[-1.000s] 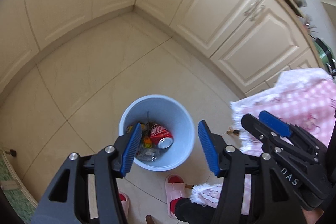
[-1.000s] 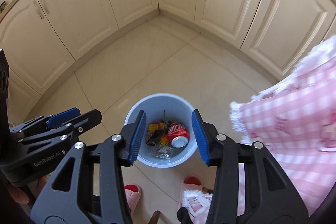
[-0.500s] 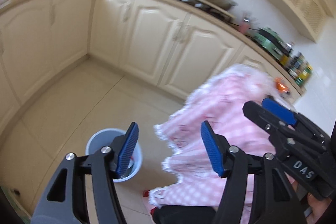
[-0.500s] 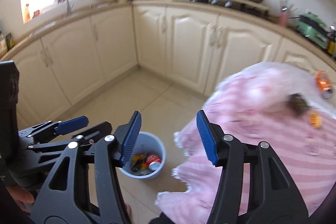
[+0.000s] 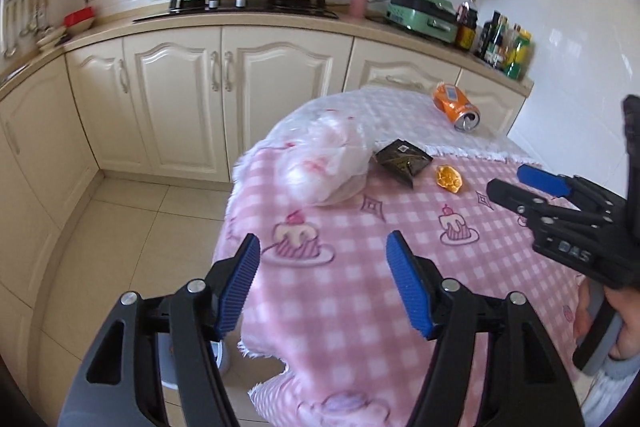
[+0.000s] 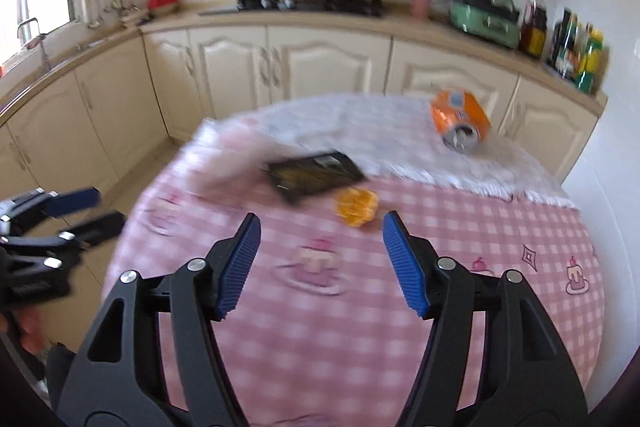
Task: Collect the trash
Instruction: 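Grasp the dried orange peel with the right gripper while the left grasps the plastic bag, then carry the bag and peel over the bucket and open the left gripper to drop the bag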
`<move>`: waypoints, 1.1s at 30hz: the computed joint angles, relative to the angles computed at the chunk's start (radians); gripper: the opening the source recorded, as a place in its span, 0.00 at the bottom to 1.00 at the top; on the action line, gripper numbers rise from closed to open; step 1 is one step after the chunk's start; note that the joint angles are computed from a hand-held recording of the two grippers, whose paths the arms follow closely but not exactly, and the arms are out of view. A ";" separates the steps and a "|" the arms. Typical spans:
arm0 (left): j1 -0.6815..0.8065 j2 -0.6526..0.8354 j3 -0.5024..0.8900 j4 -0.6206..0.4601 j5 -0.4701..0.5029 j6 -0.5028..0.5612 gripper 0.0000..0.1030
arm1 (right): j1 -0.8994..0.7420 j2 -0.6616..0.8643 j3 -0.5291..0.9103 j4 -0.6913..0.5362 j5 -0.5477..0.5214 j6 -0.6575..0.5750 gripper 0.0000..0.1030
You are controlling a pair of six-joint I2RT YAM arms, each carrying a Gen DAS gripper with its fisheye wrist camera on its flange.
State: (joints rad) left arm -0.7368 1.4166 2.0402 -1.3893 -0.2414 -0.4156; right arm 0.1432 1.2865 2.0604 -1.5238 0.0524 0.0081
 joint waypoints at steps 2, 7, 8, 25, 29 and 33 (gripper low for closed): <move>0.012 0.032 0.013 0.004 0.005 0.017 0.62 | -0.080 0.023 -0.033 0.017 -0.084 -0.055 0.61; 0.037 0.135 0.078 -0.008 0.002 0.051 0.62 | -0.106 0.098 -0.062 0.066 -0.113 -0.080 0.61; 0.047 0.154 0.091 -0.010 0.007 0.059 0.62 | -0.112 0.118 -0.058 0.072 -0.125 -0.082 0.61; 0.086 0.389 0.285 -0.011 0.007 0.134 0.62 | -0.134 0.099 -0.100 0.098 -0.189 -0.094 0.32; 0.101 0.373 0.246 0.013 0.017 0.135 0.43 | -0.118 0.096 -0.086 0.096 -0.187 -0.086 0.32; 0.107 0.343 0.213 0.023 0.028 0.133 0.35 | -0.095 0.084 -0.074 0.094 -0.178 -0.068 0.32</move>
